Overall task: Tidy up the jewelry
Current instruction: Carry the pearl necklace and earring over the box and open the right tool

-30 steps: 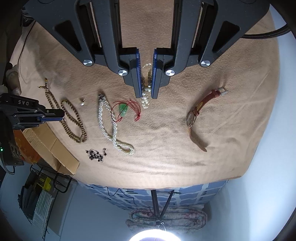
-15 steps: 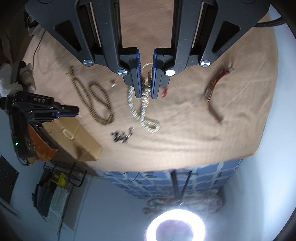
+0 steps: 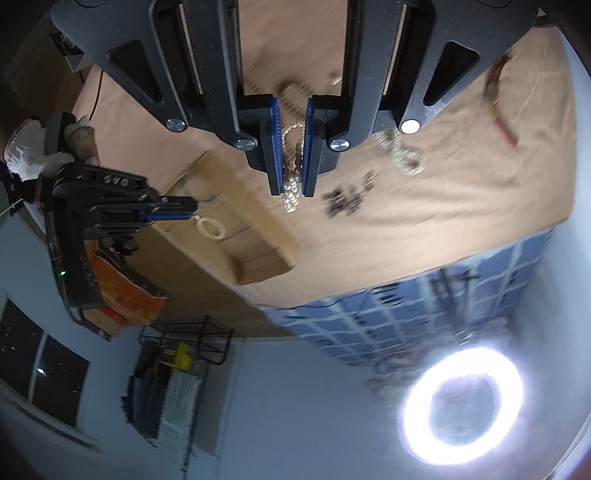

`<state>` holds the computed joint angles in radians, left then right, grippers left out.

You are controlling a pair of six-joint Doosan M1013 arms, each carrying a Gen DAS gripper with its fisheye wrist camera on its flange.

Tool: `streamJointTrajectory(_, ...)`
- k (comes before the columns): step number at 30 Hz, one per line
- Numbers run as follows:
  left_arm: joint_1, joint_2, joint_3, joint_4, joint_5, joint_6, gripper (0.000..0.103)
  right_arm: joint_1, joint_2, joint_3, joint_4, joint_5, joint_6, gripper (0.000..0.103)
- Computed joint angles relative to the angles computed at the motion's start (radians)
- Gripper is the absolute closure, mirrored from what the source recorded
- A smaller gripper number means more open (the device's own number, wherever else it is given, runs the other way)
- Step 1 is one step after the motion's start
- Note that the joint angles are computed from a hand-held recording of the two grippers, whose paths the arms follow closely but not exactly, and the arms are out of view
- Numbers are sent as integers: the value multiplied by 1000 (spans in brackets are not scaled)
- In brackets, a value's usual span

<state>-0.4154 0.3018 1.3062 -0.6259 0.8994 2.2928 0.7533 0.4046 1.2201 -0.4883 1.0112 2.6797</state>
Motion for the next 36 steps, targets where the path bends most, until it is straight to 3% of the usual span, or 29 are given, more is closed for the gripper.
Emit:
streamJointTrajectory(9, -112, 85, -115, -25, 35, -27, 95, -37, -76, 126, -12, 2, 68, 97)
streamJointTrajectory(16, -168, 165, -196, 16, 60, -96, 95, -64, -111, 207, -3, -32, 124, 97)
streamJointTrajectory(24, -206, 230, -242, 89, 75, -178, 95, -101, -113, 250, 41, -50, 105, 97)
streamJointTrajectory(36, -237, 282, -276, 185, 75, -251, 95, -121, -80, 248, 85, 5, 47, 97)
